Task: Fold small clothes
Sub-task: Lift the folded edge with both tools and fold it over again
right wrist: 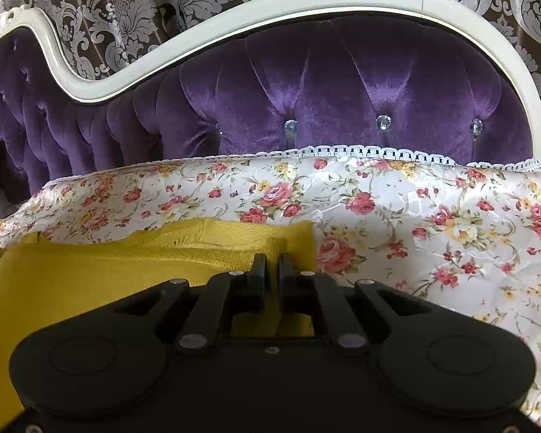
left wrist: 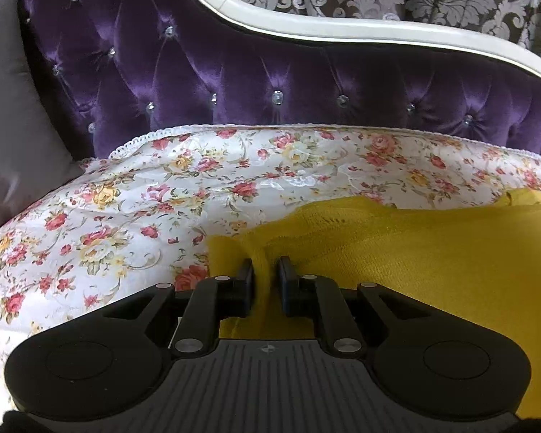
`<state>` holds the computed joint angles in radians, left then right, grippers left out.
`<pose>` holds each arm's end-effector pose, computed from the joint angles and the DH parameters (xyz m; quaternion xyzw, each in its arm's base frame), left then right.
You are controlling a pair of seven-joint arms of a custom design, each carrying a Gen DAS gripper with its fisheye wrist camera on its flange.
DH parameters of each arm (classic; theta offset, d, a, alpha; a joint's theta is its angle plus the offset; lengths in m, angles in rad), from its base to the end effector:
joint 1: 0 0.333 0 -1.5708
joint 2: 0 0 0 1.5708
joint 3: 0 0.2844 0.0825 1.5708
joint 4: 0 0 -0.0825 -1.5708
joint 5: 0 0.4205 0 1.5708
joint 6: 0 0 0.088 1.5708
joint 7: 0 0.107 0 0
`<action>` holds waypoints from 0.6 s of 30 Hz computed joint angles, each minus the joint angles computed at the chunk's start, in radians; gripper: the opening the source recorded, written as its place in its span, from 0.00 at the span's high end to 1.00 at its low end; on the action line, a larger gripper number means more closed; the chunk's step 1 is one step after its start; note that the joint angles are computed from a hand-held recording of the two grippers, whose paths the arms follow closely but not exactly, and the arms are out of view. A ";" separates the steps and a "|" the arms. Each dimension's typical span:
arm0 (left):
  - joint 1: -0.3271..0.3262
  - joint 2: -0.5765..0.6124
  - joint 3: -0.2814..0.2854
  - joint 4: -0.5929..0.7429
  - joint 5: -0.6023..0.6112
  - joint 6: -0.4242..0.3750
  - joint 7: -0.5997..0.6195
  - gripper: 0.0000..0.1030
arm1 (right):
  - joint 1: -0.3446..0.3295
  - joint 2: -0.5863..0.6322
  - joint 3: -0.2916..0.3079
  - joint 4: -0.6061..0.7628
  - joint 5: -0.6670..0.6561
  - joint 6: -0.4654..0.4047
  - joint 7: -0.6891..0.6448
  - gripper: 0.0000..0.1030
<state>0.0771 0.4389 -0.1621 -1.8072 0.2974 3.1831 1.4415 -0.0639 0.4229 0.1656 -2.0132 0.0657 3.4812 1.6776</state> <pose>0.7075 -0.0744 0.3667 -0.5608 0.6922 -0.3308 0.3113 0.6621 0.0512 0.3170 -0.5699 0.6514 -0.2901 0.4083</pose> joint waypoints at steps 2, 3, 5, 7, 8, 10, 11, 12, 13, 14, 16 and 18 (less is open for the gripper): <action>0.014 0.001 -0.016 0.002 -0.009 -0.005 0.000 0.86 | 0.053 -0.002 -0.045 0.002 0.039 -0.001 -0.032 0.89; 0.025 0.002 -0.028 0.002 -0.014 -0.006 0.003 0.86 | 0.079 -0.002 -0.066 0.003 0.062 -0.001 -0.052 0.89; 0.042 0.003 -0.047 0.002 -0.024 -0.009 0.010 0.86 | 0.100 0.000 -0.081 0.006 0.088 -0.002 -0.078 0.89; 0.036 0.002 -0.041 0.000 -0.030 -0.007 0.004 0.86 | 0.060 0.004 -0.046 0.006 0.068 0.004 -0.065 0.89; 0.023 0.000 -0.028 -0.001 -0.030 -0.005 -0.005 0.86 | 0.047 0.005 -0.034 0.006 0.059 0.004 -0.059 0.89; -0.003 -0.001 0.000 -0.001 -0.025 -0.002 -0.022 0.86 | 0.079 0.004 -0.061 0.007 0.084 0.004 -0.080 0.89; -0.009 -0.001 0.007 -0.001 -0.023 -0.002 -0.029 0.86 | 0.131 0.003 -0.105 0.010 0.126 0.001 -0.114 0.89; -0.007 -0.001 0.005 0.000 -0.023 -0.001 -0.033 0.86 | 0.189 0.004 -0.154 0.014 0.175 -0.002 -0.156 0.89; -0.002 0.000 -0.001 0.001 -0.026 -0.003 -0.035 0.86 | 0.243 0.006 -0.198 0.020 0.225 -0.005 -0.200 0.89; 0.008 0.001 -0.011 0.002 -0.029 -0.005 -0.035 0.86 | 0.285 0.010 -0.232 0.026 0.270 -0.009 -0.240 0.89; 0.013 0.001 -0.016 0.002 -0.032 -0.006 -0.039 0.86 | 0.281 0.012 -0.223 0.030 0.297 -0.008 -0.270 0.89; -0.006 0.000 0.004 0.002 -0.026 -0.006 -0.050 0.86 | 0.277 0.013 -0.212 0.033 0.317 -0.007 -0.291 0.89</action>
<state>0.0716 0.4387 -0.1582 -1.8049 0.2710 3.1767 1.3910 0.2128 0.4358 -0.0467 -1.9804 0.3824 3.4746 1.3868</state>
